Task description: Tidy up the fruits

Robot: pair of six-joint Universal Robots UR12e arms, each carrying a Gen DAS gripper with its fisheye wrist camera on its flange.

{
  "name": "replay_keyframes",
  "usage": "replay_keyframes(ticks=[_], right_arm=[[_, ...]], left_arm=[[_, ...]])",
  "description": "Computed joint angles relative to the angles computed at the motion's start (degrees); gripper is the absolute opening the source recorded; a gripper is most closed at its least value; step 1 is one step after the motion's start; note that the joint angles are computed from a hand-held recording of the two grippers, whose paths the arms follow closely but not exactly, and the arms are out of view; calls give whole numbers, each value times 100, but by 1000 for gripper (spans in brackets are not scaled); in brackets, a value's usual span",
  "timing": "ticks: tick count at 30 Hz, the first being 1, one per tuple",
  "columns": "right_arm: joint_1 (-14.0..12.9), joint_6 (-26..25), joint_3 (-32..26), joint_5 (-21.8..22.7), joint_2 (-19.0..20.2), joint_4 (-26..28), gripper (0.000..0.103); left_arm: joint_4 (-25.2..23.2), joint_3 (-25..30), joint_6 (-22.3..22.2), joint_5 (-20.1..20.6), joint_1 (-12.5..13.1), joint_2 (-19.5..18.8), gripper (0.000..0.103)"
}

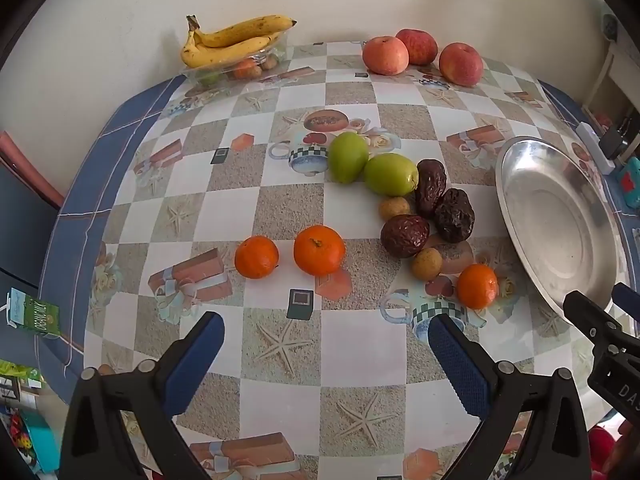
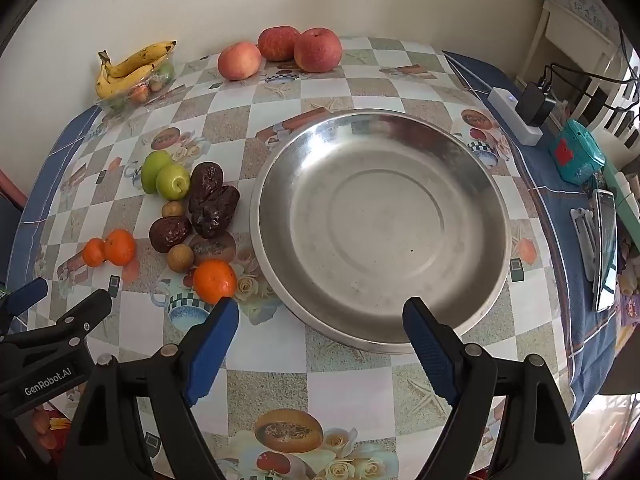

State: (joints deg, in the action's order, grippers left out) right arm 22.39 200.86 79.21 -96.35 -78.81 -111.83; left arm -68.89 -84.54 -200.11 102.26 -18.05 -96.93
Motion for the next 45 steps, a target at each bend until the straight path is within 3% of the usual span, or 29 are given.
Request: replay_keyframes(ticks=[45], right_arm=[[-8, 25, 14, 15, -4, -22, 85]], left_arm=[[89, -123, 46, 44, 15, 43, 103]])
